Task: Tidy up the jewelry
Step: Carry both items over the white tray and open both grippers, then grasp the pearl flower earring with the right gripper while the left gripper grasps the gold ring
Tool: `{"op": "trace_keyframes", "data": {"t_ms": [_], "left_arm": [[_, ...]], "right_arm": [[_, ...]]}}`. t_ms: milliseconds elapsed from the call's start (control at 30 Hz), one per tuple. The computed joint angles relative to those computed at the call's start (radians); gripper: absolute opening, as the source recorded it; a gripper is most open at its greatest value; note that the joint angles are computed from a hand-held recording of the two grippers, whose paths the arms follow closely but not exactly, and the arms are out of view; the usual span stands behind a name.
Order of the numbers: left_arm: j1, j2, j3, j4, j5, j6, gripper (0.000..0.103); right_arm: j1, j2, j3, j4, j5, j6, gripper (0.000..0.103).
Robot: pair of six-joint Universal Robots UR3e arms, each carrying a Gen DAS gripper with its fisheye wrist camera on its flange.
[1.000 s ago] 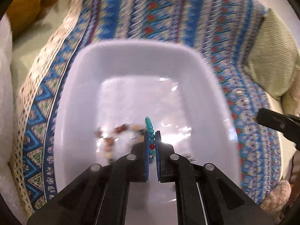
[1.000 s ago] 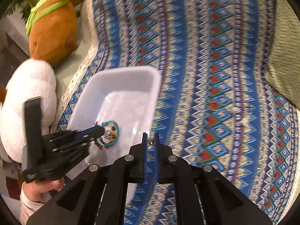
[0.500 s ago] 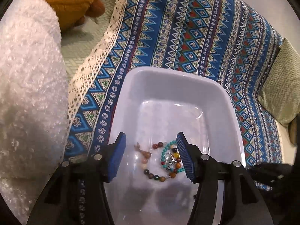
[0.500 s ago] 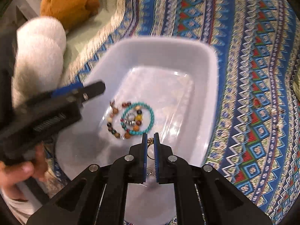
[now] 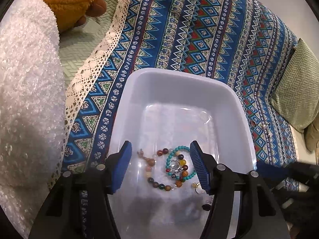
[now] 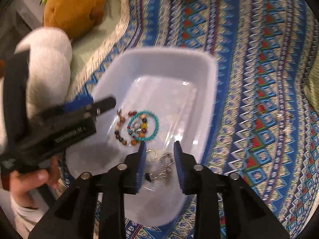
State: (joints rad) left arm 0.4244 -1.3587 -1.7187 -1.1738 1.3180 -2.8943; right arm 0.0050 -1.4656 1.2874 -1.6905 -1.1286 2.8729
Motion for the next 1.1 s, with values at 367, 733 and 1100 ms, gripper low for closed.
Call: {"op": "trace_keyframes", "data": {"t_ms": [367, 733, 1100], "left_arm": [[0.015, 0.007, 0.025, -0.112, -0.192, 0.009, 0.064], [-0.125, -0.009, 0.015, -0.051, -0.104, 0.004, 0.071], [-0.272, -0.085, 0.079, -0.015, -0.058, -0.068, 0.071]], "right_arm": [[-0.303, 0.112, -0.008, -0.163, -0.201, -0.014, 0.067], [-0.259, 0.266, 0.060, -0.315, -0.296, 0.051, 0.048], [-0.226, 0.329, 0.087, -0.441, -0.318, 0.084, 0.022]]}}
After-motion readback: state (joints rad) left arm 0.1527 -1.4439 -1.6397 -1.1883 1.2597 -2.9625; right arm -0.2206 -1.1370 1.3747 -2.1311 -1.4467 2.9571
